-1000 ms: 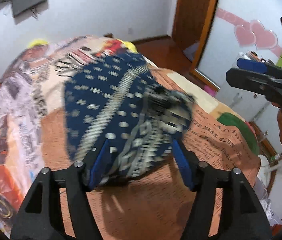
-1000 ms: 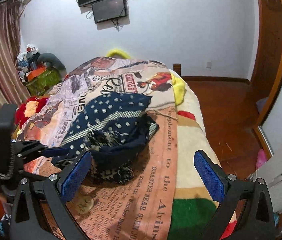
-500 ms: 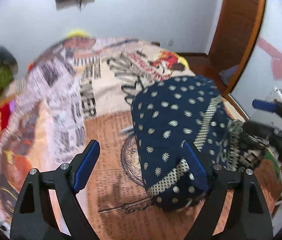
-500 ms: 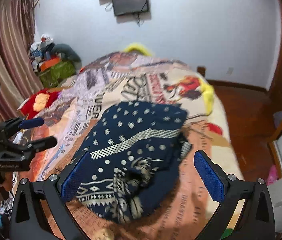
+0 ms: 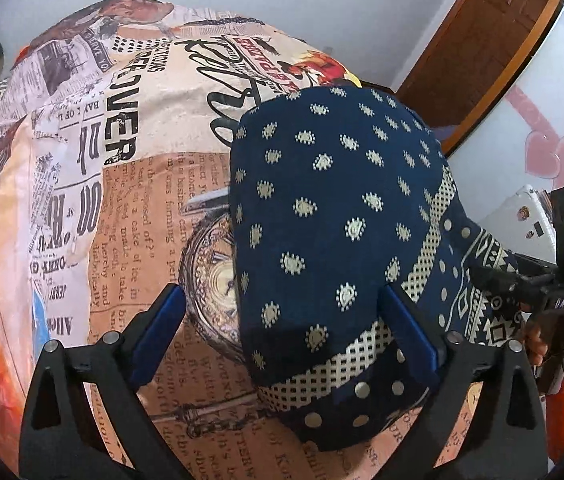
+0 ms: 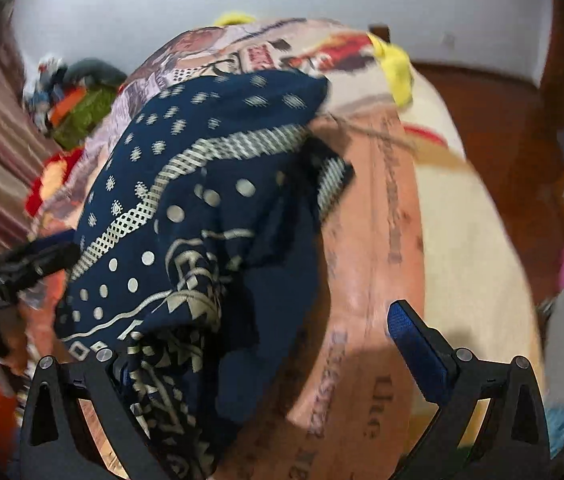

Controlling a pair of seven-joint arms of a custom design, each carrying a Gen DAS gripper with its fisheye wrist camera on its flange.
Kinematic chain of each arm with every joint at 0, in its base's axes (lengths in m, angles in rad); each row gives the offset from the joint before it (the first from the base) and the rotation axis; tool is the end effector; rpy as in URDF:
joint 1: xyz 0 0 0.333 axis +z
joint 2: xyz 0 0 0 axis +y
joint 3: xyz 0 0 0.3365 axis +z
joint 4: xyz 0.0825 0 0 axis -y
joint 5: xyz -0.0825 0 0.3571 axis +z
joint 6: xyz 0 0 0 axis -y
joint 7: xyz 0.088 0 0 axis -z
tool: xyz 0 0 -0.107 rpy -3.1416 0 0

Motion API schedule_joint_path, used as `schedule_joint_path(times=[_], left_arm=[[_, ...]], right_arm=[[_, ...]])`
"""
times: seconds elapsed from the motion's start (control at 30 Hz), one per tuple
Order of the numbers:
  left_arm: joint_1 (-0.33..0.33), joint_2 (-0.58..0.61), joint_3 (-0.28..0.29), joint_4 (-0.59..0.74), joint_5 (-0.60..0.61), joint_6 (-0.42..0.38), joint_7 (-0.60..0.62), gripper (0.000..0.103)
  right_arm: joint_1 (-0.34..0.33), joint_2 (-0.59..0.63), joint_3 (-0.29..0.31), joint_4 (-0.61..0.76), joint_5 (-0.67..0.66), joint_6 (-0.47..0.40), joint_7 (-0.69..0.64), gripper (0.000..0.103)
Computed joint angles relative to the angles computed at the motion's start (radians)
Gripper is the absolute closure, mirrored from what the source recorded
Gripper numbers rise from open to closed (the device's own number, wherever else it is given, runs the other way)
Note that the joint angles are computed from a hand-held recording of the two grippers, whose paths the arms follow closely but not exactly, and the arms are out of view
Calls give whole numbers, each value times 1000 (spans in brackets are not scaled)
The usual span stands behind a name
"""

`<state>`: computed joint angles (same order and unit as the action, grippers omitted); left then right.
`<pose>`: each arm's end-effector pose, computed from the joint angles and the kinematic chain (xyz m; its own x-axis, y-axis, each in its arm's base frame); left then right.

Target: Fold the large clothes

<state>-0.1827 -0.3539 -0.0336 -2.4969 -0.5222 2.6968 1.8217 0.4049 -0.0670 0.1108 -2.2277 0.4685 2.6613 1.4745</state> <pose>0.4276 -0.0780 0.5049 -0.1378 -0.9472 0.2896 -0.8547 -0.0340 -0.5180 0.4664 0.2507 0.4899 0.3093 -0.8926 -0.3280 -0.8875 -0.1470 -0.4367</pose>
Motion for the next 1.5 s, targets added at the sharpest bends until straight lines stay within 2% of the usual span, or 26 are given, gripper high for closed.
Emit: schedule_joint_path(times=[0.1,0.3,0.43,0.5,0.67,0.77,1.0,1.17,1.37,1.5], left_arm=[[3,-16,0,-11,6,-17,-7,5],[19,-55,-2,-12,61,-45,-26,5],[4,-16,43,55,-22,-56,-29,5],[5,19,55,91,-66,-72,-18,5],[28,136,72,183,-211,-203,34,5],[44,174,74,204,-350,-256,114,5],[119,256,35,266,-506,-381,202,2],[171,301,-9,304,-541,-417,228,0],[196,335,-41,333,-550,-420,216,0],[205,348,-49,343,-554,-424,203,0]], right_arm=[[-2,-16,-8,-13,52,-21,-8,1],[3,-36,0,6,10,-31,24,0],[13,-9,6,60,7,-9,41,0],[18,25,5,107,48,-27,31,0],[7,122,20,214,103,-102,29,0],[-7,173,32,265,109,-151,20,0],[-39,253,66,339,241,-212,-65,0],[-43,284,81,364,283,-203,-99,0],[-58,329,95,410,346,-232,-139,1],[-49,333,102,411,355,-208,-145,9]])
